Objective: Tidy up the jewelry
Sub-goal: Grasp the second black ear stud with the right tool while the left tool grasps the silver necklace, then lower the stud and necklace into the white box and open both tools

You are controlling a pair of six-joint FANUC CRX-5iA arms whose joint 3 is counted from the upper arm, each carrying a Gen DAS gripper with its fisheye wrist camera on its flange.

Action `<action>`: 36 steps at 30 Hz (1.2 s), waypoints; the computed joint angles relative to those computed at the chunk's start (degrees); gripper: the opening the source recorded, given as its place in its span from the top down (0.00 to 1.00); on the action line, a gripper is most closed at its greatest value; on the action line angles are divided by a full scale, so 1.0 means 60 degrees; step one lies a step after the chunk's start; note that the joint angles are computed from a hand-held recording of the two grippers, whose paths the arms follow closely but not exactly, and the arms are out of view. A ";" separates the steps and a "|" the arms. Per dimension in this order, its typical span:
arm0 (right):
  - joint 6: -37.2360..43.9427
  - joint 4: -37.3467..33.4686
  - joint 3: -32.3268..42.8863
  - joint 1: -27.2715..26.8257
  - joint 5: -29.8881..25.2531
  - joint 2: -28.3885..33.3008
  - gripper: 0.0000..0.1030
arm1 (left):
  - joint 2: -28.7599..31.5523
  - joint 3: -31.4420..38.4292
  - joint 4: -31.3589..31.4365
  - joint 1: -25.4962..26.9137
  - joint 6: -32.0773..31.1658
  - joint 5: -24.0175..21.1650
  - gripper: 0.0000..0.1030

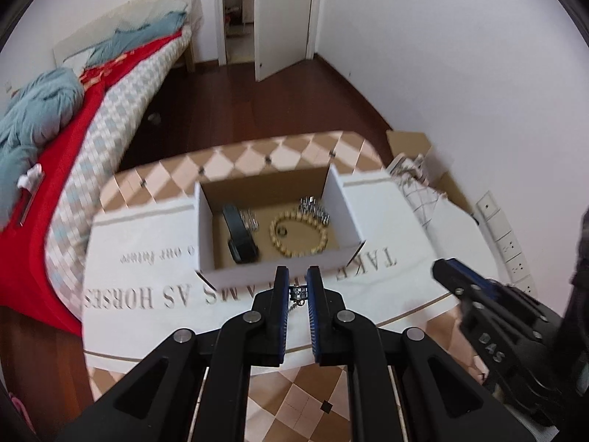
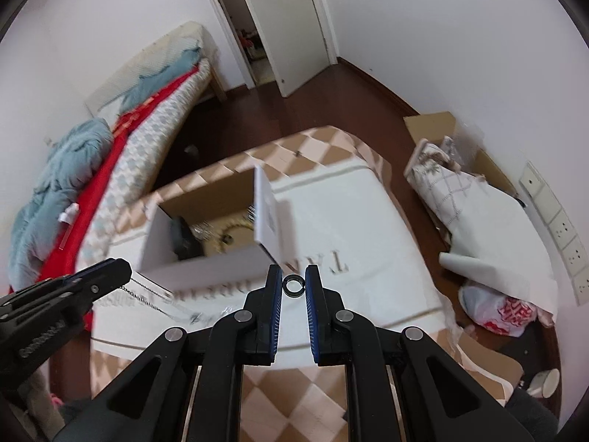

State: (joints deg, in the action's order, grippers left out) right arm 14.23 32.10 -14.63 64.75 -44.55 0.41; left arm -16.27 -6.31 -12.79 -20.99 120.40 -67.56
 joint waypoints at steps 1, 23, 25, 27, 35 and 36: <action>0.0146 -0.0106 0.0115 -0.0020 0.0014 0.0011 0.87 | -0.0026 0.0139 -0.0053 -0.0012 -0.0032 -0.0084 0.93; 0.5458 -0.3981 0.6048 -0.1345 -0.1921 0.3399 0.87 | 0.1863 0.1774 0.2241 0.2822 -0.3820 -0.0353 0.93; 0.5691 -0.4130 0.6391 -0.1406 -0.2112 0.3698 0.87 | 0.2127 0.1678 0.2576 0.3033 -0.4061 -0.0356 0.93; 0.5791 -0.4187 0.6581 -0.1439 -0.2201 0.3898 0.87 | 0.2283 0.1603 0.2817 0.3179 -0.4195 -0.0318 0.93; 0.6054 -0.4615 0.6664 -0.1603 -0.2286 0.4088 0.87 | 0.2376 0.1376 0.4268 0.3591 -0.4819 0.0129 0.93; 0.6074 -0.4683 0.6623 -0.1625 -0.2289 0.4058 0.87 | 0.2423 0.1411 0.4301 0.3578 -0.4861 0.0144 0.93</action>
